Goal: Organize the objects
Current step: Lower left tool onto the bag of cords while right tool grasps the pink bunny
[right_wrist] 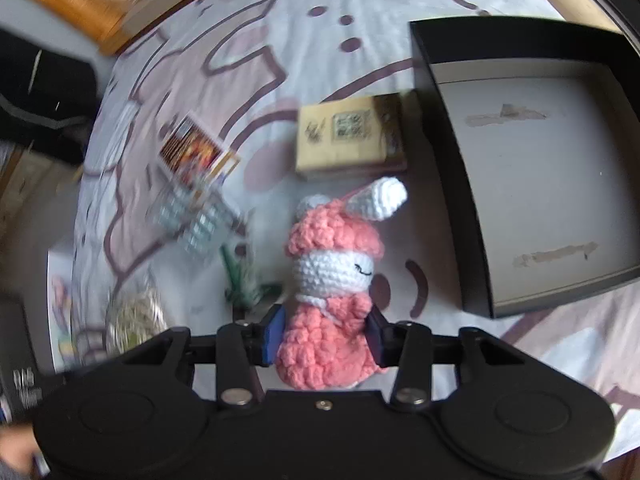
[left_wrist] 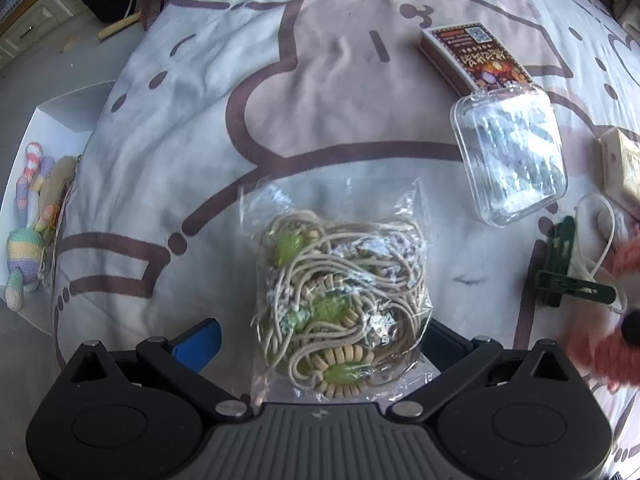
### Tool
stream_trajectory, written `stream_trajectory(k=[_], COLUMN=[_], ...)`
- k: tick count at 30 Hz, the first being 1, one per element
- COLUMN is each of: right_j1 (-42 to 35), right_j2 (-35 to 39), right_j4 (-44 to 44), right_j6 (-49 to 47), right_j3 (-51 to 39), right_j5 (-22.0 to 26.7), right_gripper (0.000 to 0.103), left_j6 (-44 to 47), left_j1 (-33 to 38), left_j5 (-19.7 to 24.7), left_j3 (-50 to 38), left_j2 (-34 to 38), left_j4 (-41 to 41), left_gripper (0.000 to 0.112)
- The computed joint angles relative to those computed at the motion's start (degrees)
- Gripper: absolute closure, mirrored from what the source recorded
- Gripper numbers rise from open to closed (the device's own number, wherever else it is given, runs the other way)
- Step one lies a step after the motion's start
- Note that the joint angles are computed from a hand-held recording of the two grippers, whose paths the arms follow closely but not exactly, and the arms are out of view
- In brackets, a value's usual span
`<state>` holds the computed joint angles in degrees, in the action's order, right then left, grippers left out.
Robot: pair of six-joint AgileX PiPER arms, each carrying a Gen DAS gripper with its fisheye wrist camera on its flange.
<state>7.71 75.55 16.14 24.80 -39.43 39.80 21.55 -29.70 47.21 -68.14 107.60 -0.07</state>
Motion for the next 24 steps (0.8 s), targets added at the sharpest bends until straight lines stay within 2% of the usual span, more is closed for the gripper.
stream_trajectory(k=[2, 5, 7, 12, 15, 21, 24], right_j1=[0.62, 0.78, 1.06, 1.76, 2.77, 4.44, 4.18], right_j2=[-1.67, -2.61, -2.52, -0.46, 1.58, 4.79, 4.72], right_j4=[-0.79, -0.83, -1.21, -3.06, -4.50, -5.66, -5.69], right_j6=[-0.90, -2.17, -1.92, 1.02, 2.53, 2.92, 3.13], right_j3=[0.04, 0.23, 0.69, 0.64, 0.21, -1.00, -1.41], right_j5=[2.29, 4.35, 3.40, 1.09, 0.36, 0.39, 1.02], right_gripper=[0.071, 0.074, 0.073, 0.067, 0.063, 0.063, 0.065], left_j6=[1.42, 2.28, 2.78, 4.92, 4.83, 3.53, 3.57], left_j1=[0.42, 1.38, 2.39, 2.59, 2.08, 2.20, 2.72], left_j5=[1.41, 4.52, 6.03, 4.07, 3.07, 3.28, 2.79], left_j3=[-1.13, -3.77, -5.53, -5.36, -5.18, -6.58, -6.96], left_j2=[0.95, 2.99, 4.36, 3.92, 4.40, 6.06, 6.32], left_j4=[-0.45, -1.71, -2.40, -4.48, -4.24, -6.02, -7.70], left_gripper=[0.009, 0.009, 0.009, 0.010, 0.014, 0.019, 0.028])
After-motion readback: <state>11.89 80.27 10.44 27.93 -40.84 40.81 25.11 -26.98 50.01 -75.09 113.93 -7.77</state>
